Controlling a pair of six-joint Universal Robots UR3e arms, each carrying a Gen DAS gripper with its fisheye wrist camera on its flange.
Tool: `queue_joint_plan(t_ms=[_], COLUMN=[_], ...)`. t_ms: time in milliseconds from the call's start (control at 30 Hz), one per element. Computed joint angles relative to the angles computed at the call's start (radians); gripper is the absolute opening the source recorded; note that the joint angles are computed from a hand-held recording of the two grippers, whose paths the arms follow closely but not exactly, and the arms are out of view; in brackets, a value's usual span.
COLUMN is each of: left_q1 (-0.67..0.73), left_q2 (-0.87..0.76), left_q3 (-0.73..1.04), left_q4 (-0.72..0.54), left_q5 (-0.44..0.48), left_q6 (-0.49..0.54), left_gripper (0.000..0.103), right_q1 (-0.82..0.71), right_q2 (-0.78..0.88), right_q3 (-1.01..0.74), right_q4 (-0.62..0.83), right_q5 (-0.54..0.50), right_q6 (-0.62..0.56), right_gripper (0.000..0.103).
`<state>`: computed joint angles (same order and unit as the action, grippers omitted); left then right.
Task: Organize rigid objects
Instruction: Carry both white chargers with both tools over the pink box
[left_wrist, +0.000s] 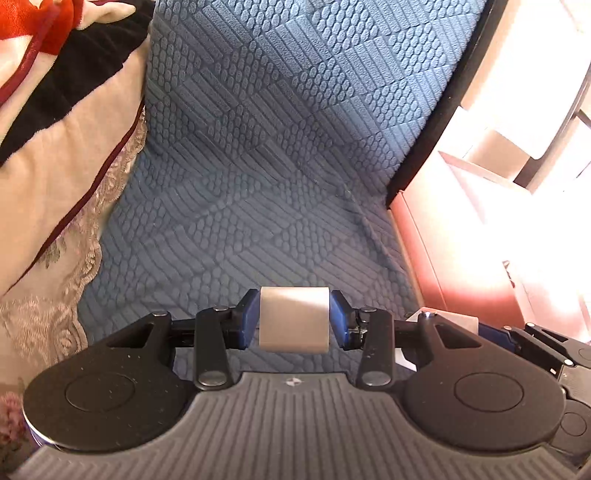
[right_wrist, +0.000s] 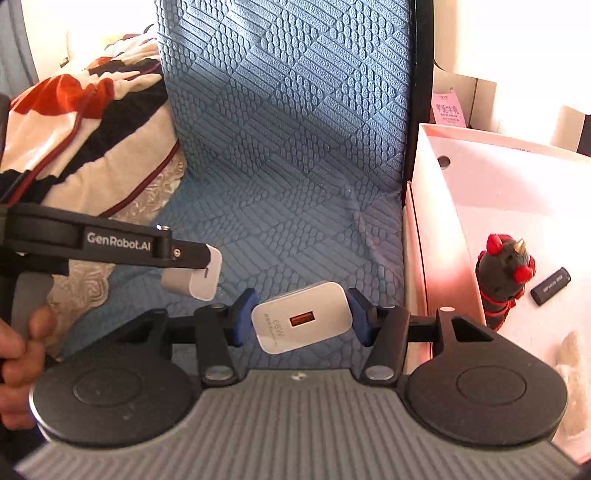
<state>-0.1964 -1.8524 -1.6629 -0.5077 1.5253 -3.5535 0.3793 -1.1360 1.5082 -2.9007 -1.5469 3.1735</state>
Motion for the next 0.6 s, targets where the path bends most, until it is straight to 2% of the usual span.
queue_joint_plan(t_ms=[300, 600], left_q1=[-0.046, -0.099], left_q2=[0.053, 0.011], left_q3=[0.021, 0.206], left_q4=[-0.032, -0.106], left_q5=[0.013, 0.013], left_q6=[-0.040, -0.081], left_gripper=[0.046, 0.046], right_q1=[-0.085, -0.208], right_q2=[-0.143, -0.297], right_q3=[0.129, 0.168], right_q4=[0.002, 0.041], right_q5=[0.074, 0.151], right_q6=[0.040, 0.018], right_gripper=[0.056, 0.056])
